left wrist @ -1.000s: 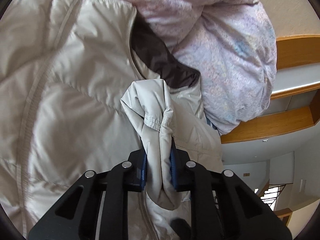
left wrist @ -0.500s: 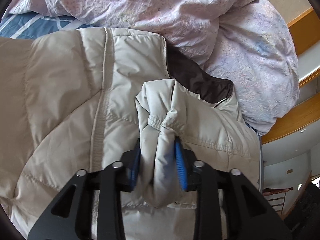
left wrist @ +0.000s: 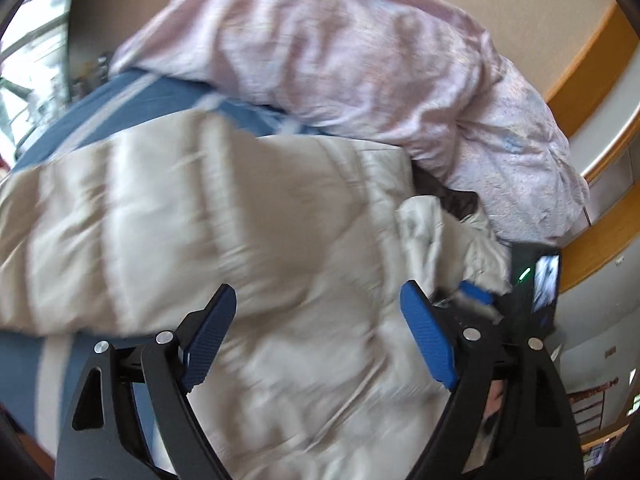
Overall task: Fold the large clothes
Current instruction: 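Grasp the other sleeve cuff with the left gripper and lift it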
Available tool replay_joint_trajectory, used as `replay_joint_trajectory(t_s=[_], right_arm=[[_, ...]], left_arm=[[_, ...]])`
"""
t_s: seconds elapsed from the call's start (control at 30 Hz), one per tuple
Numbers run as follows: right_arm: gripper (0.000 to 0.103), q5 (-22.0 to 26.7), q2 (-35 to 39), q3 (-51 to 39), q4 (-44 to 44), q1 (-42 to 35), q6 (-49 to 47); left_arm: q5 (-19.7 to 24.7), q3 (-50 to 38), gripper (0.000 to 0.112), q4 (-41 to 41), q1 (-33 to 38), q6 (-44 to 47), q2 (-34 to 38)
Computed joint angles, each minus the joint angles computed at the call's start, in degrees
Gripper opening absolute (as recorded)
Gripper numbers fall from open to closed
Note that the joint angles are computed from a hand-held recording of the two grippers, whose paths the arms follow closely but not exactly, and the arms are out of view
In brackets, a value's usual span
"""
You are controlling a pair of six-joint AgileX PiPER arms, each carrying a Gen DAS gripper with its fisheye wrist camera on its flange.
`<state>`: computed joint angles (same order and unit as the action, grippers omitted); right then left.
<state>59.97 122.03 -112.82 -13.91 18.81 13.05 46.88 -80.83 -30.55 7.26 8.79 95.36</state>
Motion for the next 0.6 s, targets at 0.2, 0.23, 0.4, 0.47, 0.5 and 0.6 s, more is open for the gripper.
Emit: replay_joint_trajectory(t_s=[0.2,0.23,0.4,0.47,0.5,0.6], right_arm=[[0.065,-6.2,-11.0,11.1,13.5,-5.8,-1.8],[0.066,-6.8,-12.8,13.1,15.7,-6.5,-3.1],[0.067,-9.2,-19.1,19.6,22.1,-7.9,-7.2],[0.067,-10.0,-20.9,21.3,22.7,-7.7,-7.3],[0.067,-11.1,-22.1,22.8,23.3,-7.7,-7.5],[0.067,-11.8,-23.6,24.4,24.3,-7.7,-8.4]], left_arm=[[3.0,12.6,0.085,-13.8,17.3,11.7,-5.4],[3.4,14.1,0.085,-16.7,20.6,13.9,-5.6],[3.8,17.1,0.083,-23.1,29.1,15.2,-4.2],[3.0,17.0,0.079,-22.7,30.1,13.0,-3.3],[2.4,16.7,0.078,-21.5,30.4,11.1,-2.7],[2.2,16.4,0.076,-20.8,31.6,7.6,-0.7]])
